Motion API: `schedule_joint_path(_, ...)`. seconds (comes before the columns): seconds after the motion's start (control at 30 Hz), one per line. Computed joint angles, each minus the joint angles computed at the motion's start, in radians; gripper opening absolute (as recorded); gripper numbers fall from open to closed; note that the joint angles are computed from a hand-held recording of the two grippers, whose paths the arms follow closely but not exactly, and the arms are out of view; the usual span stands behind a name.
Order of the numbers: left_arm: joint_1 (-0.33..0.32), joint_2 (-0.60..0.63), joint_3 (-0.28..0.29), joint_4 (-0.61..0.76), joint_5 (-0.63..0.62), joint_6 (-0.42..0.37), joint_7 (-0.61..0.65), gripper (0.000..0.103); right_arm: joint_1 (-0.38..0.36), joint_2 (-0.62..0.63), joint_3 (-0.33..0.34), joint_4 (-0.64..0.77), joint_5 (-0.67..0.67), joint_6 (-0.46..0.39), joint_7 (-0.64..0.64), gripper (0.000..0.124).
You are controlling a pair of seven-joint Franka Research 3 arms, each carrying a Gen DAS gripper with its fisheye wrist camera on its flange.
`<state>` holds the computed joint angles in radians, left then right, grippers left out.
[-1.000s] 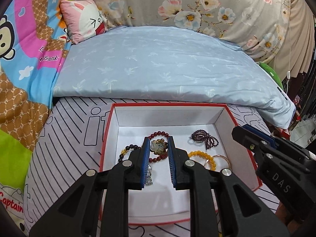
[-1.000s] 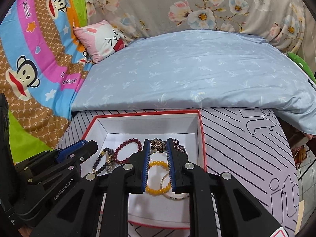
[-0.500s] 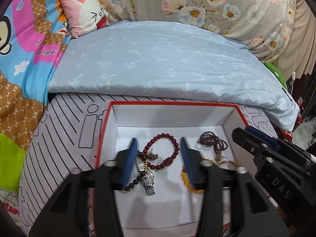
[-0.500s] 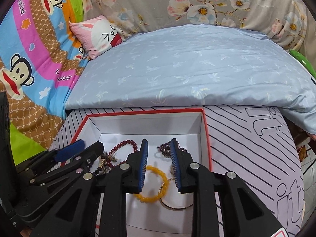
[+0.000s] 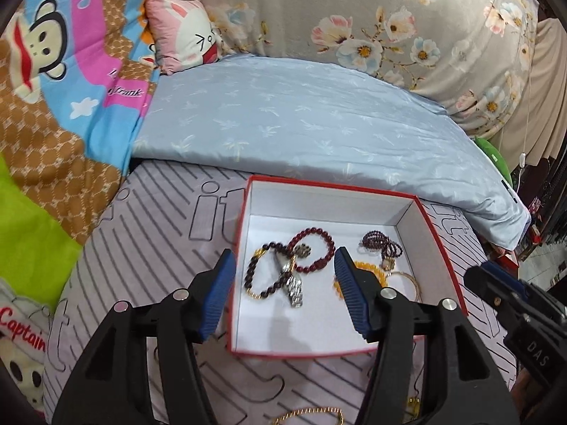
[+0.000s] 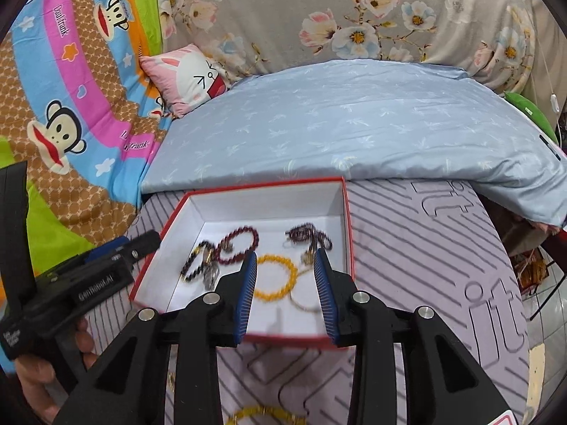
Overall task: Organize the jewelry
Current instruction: 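Move left tool to gold bead bracelet while right tool approaches yellow glass bracelet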
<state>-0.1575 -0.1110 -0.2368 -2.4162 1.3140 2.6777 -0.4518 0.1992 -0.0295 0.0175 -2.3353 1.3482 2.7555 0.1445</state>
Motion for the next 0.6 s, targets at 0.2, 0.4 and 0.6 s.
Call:
schedule_joint_path(0.2,-0.028,-0.085,-0.036,-0.098,-0.065,-0.021,-0.008,0.057,0.003,-0.118,-0.02,-0.155,-0.03,0.002,-0.016,0.033)
schedule_joint_path(0.4,-0.054,-0.101,-0.07,-0.158,-0.125,-0.008,-0.006,0.058,0.016,-0.177,-0.04,-0.268,-0.082,0.019,-0.006,0.033)
schedule_joint_path(0.6,-0.079,-0.091,-0.089,-0.198,-0.167,0.001,-0.021,0.058,0.014,-0.203,-0.065,-0.341,-0.13,0.011,0.019,0.033)
